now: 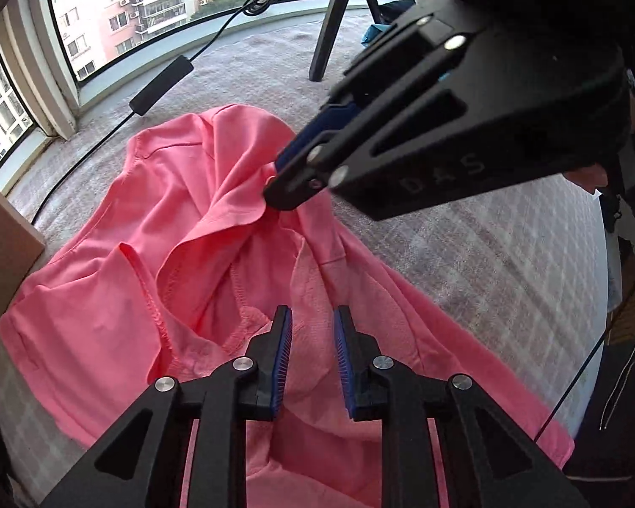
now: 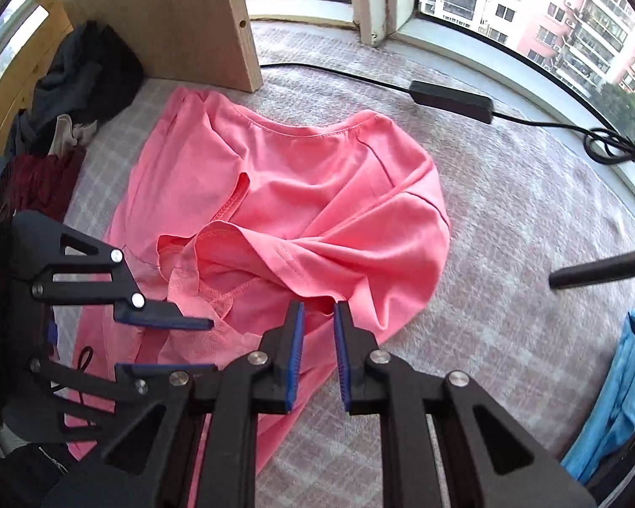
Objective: Fold clothes
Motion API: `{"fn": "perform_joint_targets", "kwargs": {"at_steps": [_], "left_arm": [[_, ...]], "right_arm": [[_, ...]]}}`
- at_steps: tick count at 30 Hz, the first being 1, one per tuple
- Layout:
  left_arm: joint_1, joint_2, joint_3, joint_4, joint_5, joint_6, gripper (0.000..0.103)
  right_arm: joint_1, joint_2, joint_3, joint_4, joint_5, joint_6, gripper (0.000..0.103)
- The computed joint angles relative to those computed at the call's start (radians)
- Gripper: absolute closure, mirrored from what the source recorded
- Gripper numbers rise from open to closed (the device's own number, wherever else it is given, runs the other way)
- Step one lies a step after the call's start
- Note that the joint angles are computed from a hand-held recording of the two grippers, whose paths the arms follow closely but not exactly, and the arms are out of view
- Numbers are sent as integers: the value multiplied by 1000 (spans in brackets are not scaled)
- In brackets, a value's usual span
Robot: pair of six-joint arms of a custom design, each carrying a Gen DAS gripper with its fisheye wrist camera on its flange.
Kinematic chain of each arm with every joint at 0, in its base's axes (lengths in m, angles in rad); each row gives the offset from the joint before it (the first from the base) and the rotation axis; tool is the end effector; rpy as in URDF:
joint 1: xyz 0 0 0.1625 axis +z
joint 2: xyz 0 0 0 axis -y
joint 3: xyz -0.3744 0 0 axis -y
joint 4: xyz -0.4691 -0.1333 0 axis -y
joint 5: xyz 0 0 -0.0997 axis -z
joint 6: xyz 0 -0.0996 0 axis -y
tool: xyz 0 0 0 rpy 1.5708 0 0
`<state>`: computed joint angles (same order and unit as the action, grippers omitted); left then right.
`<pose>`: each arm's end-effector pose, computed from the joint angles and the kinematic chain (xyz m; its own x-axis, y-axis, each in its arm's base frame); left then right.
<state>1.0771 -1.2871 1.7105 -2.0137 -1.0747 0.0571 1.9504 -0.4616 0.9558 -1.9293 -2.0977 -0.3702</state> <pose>-0.1412 -0.6438 0.2436 -0.7505 0.4582 -0.4762 0.5175 0.8557 0.0077 0.3868 -0.7450 0.0080 -0.5921 -0.6905 0.4155 -0.6236 0.7192 0.3064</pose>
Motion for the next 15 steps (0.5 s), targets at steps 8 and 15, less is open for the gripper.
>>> {"fn": "perform_joint_targets", "kwargs": {"at_steps": [8, 15], "left_arm": [[30, 34, -17, -64, -70, -46, 80], [31, 11, 15, -118, -88, -60, 85]], "right_arm": [[-9, 63, -103, 76, 17, -15, 68], [-17, 111, -172, 143, 10, -7, 68]]}}
